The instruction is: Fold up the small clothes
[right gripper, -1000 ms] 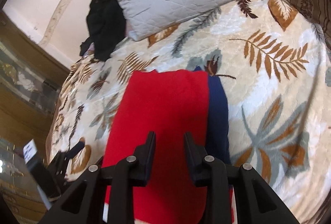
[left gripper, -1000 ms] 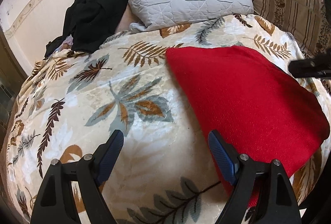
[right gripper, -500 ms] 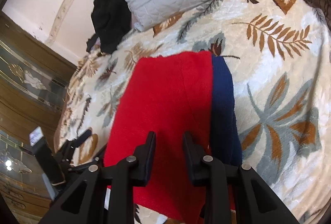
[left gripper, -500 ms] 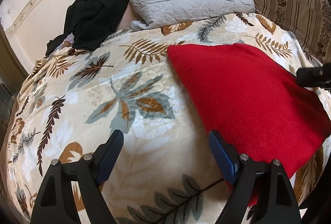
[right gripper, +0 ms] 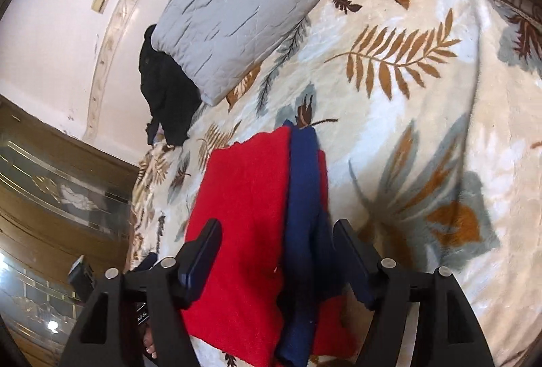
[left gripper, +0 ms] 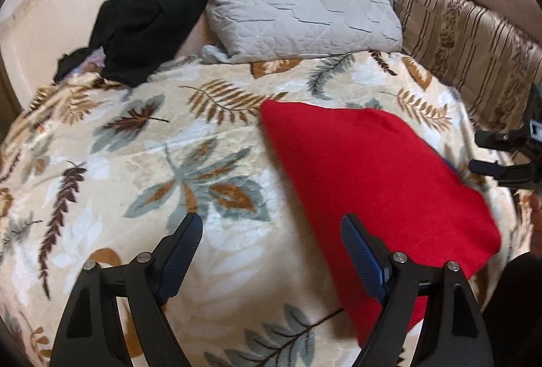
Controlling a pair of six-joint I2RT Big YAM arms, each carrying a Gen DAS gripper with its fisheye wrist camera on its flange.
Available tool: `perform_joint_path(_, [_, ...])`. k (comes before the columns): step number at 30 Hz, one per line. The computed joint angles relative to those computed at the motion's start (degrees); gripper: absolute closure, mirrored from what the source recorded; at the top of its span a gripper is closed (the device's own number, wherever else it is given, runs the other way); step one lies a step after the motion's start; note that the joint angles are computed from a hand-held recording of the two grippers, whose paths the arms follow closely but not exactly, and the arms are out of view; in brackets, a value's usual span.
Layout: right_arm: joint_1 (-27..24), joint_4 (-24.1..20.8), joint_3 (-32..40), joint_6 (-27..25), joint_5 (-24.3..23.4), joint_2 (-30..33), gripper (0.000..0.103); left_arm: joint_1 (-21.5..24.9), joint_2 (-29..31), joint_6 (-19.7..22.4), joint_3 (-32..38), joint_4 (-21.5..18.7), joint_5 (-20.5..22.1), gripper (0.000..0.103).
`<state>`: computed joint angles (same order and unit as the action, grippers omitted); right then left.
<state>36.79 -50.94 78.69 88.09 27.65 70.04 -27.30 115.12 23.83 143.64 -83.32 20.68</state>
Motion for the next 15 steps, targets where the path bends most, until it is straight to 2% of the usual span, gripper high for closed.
perform_joint_path(4, [-0.6,1.9,-1.9,-1.0,-2.3,-1.2,0.031,0.7,4.0,-0.7,7.0,-6.5,5.6,0.019])
perform_joint_path(6, [-1.0,2.9,-2.8,-1.4,-3.9,-1.6,0.031,0.6,2.9,-0.6,4.9,-5.0,5.8,0.019])
perform_joint_path(7, [-1.1,3.4,-3.4,-1.6,-4.5,-1.9,0.031,0.3,1.1,-0.3,1.5,-2.2,4.6,0.019])
perform_joint_path(9, [-1.5,5.5,-5.0,-1.8,-5.9,-2.7,0.031,-0.1,-0.7,-0.1,-1.9,0.9,2.5,0.019])
perform_joint_path(15, [-1.7,8.1,-5.6,-3.4,-7.5,-2.7,0.031,-0.3,-1.4,-0.4,-3.2,2.8,0.4,0.019])
